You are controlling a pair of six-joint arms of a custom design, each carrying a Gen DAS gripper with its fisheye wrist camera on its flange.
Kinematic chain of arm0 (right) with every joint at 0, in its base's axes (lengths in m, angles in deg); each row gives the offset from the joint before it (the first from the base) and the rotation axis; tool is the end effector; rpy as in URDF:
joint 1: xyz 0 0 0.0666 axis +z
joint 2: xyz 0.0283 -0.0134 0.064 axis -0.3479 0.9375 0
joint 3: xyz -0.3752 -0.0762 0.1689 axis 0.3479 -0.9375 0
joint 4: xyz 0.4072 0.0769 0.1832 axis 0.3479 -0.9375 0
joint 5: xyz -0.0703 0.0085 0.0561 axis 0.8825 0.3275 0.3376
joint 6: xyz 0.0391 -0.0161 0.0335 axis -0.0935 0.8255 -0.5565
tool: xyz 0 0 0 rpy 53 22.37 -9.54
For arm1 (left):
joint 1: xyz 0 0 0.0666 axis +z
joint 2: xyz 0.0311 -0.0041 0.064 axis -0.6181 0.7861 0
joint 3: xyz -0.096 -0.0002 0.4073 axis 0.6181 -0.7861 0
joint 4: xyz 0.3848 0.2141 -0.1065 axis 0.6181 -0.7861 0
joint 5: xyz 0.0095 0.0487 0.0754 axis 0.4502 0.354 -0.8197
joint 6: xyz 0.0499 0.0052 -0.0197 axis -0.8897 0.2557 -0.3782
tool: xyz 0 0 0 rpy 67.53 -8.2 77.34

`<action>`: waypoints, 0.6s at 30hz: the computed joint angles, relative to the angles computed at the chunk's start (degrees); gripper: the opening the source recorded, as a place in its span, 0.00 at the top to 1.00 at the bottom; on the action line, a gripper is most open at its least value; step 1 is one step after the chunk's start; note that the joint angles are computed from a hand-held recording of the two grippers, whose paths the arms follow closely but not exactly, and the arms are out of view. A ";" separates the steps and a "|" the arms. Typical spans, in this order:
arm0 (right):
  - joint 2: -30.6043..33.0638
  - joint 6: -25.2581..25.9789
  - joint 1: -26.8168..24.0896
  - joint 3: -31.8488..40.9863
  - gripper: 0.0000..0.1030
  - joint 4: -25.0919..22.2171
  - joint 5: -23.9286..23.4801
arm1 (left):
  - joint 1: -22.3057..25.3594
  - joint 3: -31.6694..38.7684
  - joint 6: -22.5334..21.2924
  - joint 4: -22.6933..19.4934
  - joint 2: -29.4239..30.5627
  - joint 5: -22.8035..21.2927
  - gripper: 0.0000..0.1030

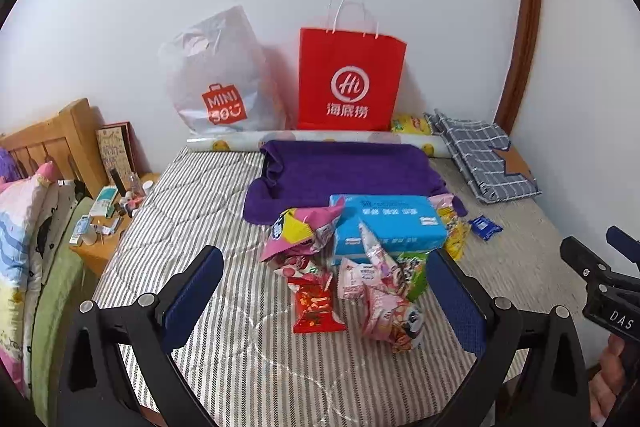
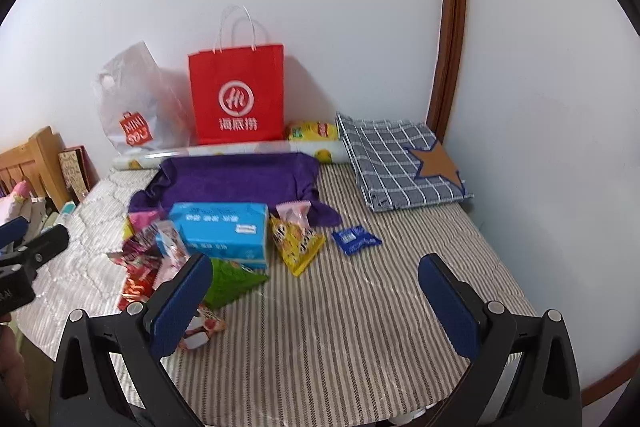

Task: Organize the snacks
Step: 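Reach the right gripper to the small blue packet and close on it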

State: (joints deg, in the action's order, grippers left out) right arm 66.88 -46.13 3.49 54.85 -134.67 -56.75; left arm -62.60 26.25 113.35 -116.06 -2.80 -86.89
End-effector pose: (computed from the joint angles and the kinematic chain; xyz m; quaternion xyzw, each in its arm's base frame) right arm 0.5060 0.2252 0.5728 -0.2349 0.8632 0.0957 0.4365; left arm 0.3922 -0.1543 0.5712 -0.2430 0.8665 0.0902 0.4266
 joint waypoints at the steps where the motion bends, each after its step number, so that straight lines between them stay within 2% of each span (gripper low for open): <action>1: 0.44 -0.15 -0.12 0.12 0.00 -0.21 0.18 | 0.43 -0.35 0.06 0.09 0.02 0.47 0.03; 8: 3.64 -1.29 -0.80 0.56 0.00 -1.09 1.13 | 4.02 -3.99 -0.64 2.55 0.15 4.72 0.03; 14: 6.94 0.41 -1.56 1.21 0.00 -2.32 1.70 | 7.65 -6.71 -0.94 3.99 0.37 9.52 0.03; 18: 8.01 0.98 -2.57 -0.17 0.00 0.62 1.26 | 9.59 -8.03 -0.93 3.88 0.23 11.30 0.03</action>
